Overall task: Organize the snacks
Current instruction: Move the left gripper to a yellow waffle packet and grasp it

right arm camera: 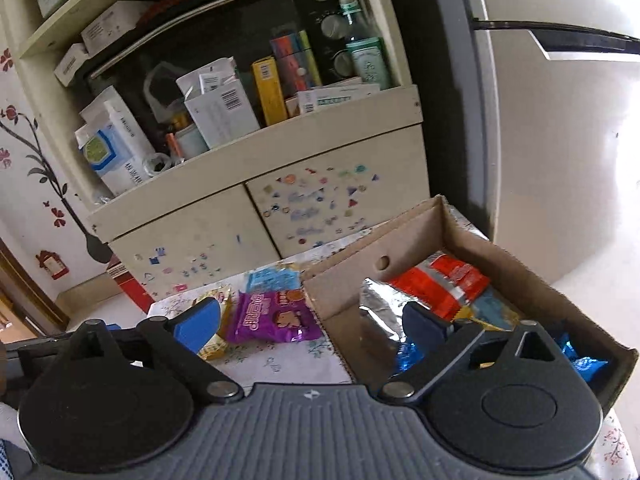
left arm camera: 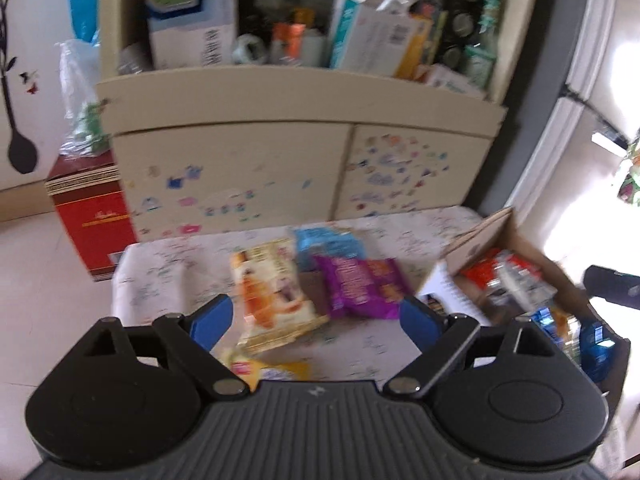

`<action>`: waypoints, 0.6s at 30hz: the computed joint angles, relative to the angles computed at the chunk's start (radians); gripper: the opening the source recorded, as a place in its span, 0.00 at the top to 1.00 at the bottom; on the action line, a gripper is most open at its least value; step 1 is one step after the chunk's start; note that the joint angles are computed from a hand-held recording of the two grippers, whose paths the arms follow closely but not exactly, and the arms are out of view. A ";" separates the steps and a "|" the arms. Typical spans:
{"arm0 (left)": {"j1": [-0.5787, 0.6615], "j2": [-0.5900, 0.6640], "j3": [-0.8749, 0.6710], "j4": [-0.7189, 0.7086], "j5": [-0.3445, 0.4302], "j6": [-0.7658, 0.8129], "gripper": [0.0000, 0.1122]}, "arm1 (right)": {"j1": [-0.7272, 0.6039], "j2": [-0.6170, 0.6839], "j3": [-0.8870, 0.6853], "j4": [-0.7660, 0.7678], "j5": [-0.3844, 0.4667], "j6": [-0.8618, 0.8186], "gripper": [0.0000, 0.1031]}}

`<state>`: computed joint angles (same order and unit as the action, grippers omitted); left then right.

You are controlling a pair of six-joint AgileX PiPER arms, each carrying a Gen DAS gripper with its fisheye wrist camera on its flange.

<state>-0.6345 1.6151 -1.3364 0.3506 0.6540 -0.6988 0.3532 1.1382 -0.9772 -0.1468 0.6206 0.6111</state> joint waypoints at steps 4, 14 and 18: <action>0.052 0.005 0.026 -0.092 -0.004 0.115 0.20 | -0.024 0.014 -0.001 0.118 -0.011 -0.085 0.03; 0.079 0.070 0.060 -0.225 -0.026 0.337 0.20 | -0.076 0.052 0.003 0.355 -0.022 -0.219 0.02; 0.081 0.119 0.043 -0.247 -0.021 0.378 0.20 | -0.070 0.073 0.002 0.366 -0.031 -0.226 0.02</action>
